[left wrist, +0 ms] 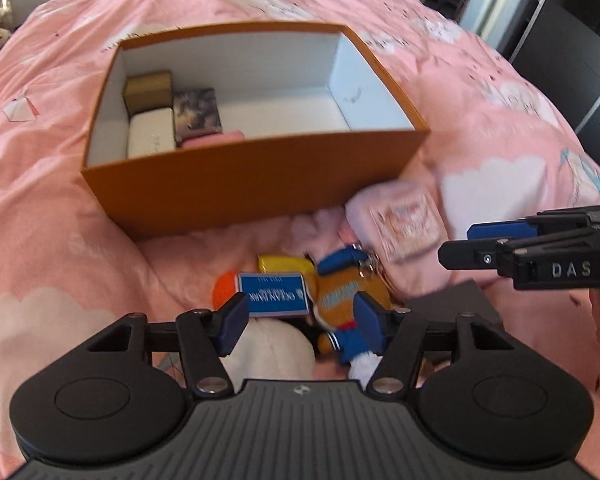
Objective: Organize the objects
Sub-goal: 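Withdraw both tools from the box toward the remaining items, then grasp the pink pouch with the left tool while the right tool grasps the dark grey case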
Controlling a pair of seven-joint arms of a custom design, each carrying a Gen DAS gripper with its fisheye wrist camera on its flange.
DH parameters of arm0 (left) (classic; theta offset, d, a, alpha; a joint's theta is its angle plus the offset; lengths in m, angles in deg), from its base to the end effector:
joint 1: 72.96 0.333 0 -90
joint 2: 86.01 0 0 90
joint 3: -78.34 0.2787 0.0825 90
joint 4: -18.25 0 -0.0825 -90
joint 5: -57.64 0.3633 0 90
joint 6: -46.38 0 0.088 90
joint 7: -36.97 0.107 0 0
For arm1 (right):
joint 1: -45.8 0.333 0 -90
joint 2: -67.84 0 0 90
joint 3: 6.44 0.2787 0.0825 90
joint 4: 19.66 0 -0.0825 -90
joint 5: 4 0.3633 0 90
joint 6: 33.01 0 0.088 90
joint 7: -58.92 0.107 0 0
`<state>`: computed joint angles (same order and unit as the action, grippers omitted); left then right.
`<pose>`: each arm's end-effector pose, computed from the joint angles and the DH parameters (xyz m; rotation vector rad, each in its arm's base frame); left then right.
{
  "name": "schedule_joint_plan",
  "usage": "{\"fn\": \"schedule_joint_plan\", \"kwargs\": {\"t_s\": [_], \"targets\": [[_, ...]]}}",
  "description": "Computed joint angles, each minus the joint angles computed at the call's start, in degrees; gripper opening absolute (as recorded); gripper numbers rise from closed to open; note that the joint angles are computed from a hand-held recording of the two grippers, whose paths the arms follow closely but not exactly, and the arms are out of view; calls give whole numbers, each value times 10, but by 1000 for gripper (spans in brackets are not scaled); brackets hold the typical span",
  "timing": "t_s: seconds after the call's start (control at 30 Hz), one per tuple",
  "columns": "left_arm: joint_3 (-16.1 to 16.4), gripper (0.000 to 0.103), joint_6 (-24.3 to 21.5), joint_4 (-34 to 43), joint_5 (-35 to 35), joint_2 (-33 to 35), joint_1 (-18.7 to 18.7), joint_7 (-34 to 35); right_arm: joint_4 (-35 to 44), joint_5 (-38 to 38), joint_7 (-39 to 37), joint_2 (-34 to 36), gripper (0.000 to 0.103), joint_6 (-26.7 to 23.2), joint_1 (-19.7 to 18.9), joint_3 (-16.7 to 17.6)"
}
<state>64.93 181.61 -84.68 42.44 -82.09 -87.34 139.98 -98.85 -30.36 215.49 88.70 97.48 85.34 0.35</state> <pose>0.5317 -0.2802 0.5283 -1.4090 2.5643 -0.8105 0.4862 0.4737 0.5377 -1.6323 1.9309 -0.3536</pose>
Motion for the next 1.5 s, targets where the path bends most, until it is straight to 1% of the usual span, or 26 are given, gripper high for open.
{"fn": "schedule_joint_plan", "kwargs": {"t_s": [0.03, 0.1, 0.17, 0.23, 0.33, 0.53, 0.7, 0.8, 0.9, 0.97, 1.03, 1.07, 1.13, 1.2, 1.27, 1.3, 1.37, 1.4, 1.43, 1.5], "targets": [[-1, 71, -10, 1, -2, 0, 0, 6, -10, 13, 6, -5, 53, 0, -3, 3], [-2, 71, -23, 0, -1, -1, -1, 12, -31, 34, 24, -16, 53, 3, -9, 6], [-1, 71, -27, 0, 4, -1, -2, 7, -50, 51, 39, -26, 53, 9, -15, 10], [0, 71, -30, 3, 13, 2, -3, -10, -59, 67, 48, -31, 53, 6, -22, 13], [2, 71, -48, 11, -1, 7, 2, -15, -64, 91, 59, -33, 53, -10, -28, 18], [-1, 71, -76, 25, -13, 21, 2, -2, -120, 189, 62, -51, 64, 27, -61, 33], [-4, 71, -90, 37, -19, 34, -2, 7, -151, 229, 63, -57, 65, 65, -74, 37], [-4, 71, -92, 42, -19, 40, -3, 3, -144, 239, 56, -47, 65, 66, -76, 38], [-4, 71, -98, 48, -24, 45, -3, 1, -123, 224, 52, -36, 62, 49, -69, 35], [-5, 71, -100, 57, -27, 51, -3, 2, -115, 203, 62, -38, 50, 38, -62, 30], [-6, 71, -99, 65, -27, 58, -5, 1, -114, 181, 66, -45, 42, 40, -57, 26], [-7, 71, -101, 70, -27, 62, -6, 1, -112, 174, 63, -47, 40, 40, -56, 26], [-9, 71, -107, 80, -30, 70, -7, 6, -107, 172, 48, -48, 39, 40, -58, 29], [-9, 71, -117, 89, -27, 79, -9, 7, -96, 179, 37, -40, 39, 29, -59, 31], [-9, 70, -124, 92, -20, 83, -12, 5, -106, 209, 34, -40, 43, 38, -68, 35], [-9, 70, -125, 92, -19, 83, -12, 5, -117, 228, 36, -41, 45, 45, -73, 37], [-8, 69, -121, 87, -14, 80, -14, 4, -155, 268, 42, -52, 50, 80, -85, 40], [-8, 69, -118, 85, -10, 78, -15, 3, -173, 283, 49, -60, 51, 93, -87, 42], [-8, 69, -116, 84, -6, 77, -16, 3, -182, 292, 52, -64, 51, 101, -89, 43], [-8, 69, -113, 82, -2, 75, -17, 5, -185, 314, 40, -65, 52, 102, -95, 48]]}}
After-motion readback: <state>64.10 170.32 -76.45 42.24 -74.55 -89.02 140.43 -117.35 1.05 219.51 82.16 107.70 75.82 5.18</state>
